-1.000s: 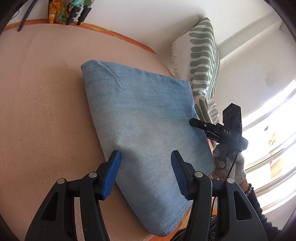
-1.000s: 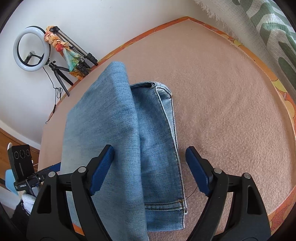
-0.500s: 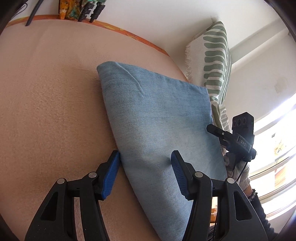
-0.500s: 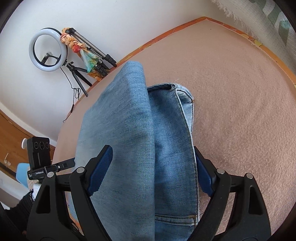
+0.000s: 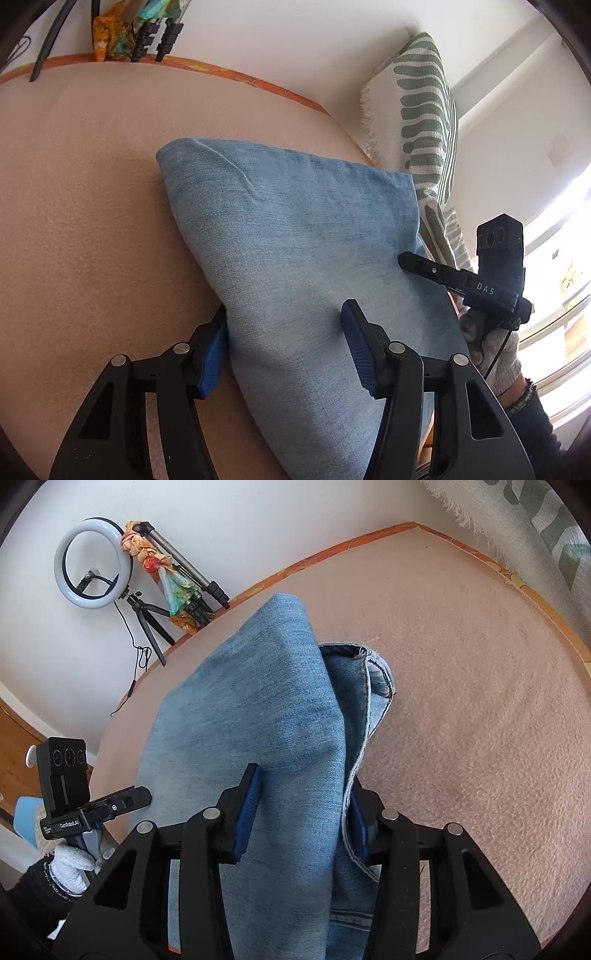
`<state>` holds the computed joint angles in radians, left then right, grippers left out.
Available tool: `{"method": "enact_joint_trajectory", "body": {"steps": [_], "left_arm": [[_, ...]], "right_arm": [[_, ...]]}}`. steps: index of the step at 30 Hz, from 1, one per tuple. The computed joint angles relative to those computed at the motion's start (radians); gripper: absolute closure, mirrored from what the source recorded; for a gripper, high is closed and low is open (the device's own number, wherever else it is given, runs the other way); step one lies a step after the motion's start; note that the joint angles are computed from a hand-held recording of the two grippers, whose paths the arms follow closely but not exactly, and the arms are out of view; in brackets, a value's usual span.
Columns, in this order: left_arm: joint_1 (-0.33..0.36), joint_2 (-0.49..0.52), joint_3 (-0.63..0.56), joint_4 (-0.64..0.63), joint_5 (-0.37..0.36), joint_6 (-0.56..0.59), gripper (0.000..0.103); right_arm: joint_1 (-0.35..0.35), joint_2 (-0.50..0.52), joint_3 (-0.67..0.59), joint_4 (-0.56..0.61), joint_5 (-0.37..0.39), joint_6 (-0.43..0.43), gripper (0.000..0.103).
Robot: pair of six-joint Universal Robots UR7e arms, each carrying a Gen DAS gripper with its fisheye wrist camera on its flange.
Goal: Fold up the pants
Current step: 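Grasp the folded jeans edge with the left tool while the right tool grasps beside it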
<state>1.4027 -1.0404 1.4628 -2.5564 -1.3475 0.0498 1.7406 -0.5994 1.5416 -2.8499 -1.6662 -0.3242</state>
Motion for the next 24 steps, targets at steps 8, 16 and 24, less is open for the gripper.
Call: {"method": "enact_joint_trajectory", "body": {"steps": [8, 16, 24], "left_arm": [[-0.004, 0.008, 0.000, -0.012, 0.017, 0.017, 0.054], [-0.046, 0.009, 0.043, -0.095, 0.116, 0.105, 0.063], [-0.044, -0.002, 0.054, -0.129, 0.093, 0.154, 0.074]], "right_arm": [[0.004, 0.006, 0.006, -0.032, -0.020, -0.013, 0.057], [0.059, 0.018, 0.012, -0.095, -0.161, -0.046, 0.067], [0.100, 0.022, 0.026, -0.161, -0.252, -0.094, 0.079]]}}
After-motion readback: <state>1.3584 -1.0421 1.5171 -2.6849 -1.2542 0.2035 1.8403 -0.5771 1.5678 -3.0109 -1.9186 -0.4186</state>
